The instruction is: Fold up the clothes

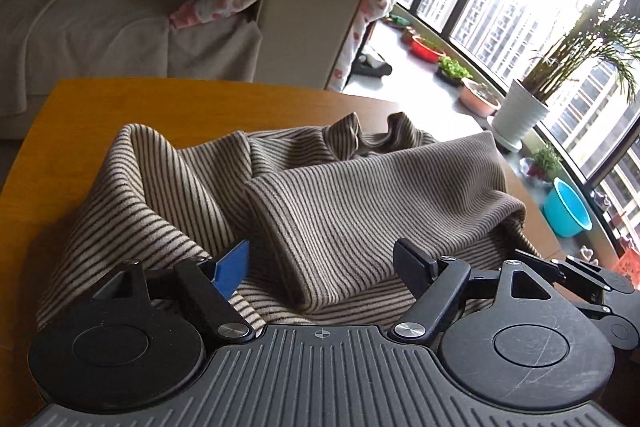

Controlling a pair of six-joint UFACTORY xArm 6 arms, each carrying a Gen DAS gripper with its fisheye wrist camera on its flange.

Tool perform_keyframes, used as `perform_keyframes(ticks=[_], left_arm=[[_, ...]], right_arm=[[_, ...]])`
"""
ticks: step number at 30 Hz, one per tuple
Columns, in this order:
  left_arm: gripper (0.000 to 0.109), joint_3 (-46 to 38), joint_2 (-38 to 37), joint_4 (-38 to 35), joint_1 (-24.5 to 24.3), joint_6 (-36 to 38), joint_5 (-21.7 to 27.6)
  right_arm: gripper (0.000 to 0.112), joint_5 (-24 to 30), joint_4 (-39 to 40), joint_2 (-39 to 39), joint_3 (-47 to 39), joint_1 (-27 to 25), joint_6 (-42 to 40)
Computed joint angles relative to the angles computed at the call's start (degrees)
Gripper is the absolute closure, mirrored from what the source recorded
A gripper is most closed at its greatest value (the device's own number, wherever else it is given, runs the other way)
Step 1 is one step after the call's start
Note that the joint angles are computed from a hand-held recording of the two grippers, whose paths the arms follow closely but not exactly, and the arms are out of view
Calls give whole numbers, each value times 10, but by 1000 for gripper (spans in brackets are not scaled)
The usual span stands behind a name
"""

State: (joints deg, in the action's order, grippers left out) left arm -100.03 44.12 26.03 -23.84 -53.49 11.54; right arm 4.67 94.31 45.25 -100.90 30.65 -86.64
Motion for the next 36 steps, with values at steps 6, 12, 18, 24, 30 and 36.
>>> perform_keyframes(ticks=[6, 12, 18, 24, 30, 36], left_arm=[[48, -101, 54, 68, -10, 12, 99], [94, -117, 37, 367, -7, -168, 66], [82, -159, 76, 283, -1, -40, 98], [51, -51, 8, 372, 26, -181, 76], [16, 122, -156, 603, 62, -477, 51], [12, 241, -263, 640, 73, -562, 46]], right_arm=[[64, 18, 68, -35, 41, 9, -70], [62, 17, 108, -33, 34, 2, -81], [61, 3, 61, -27, 32, 7, -33], [54, -23, 12, -18, 26, 16, 7], [54, 39, -50, -67, 65, 23, 64], [67, 348, -172, -37, -1, 4, 368]])
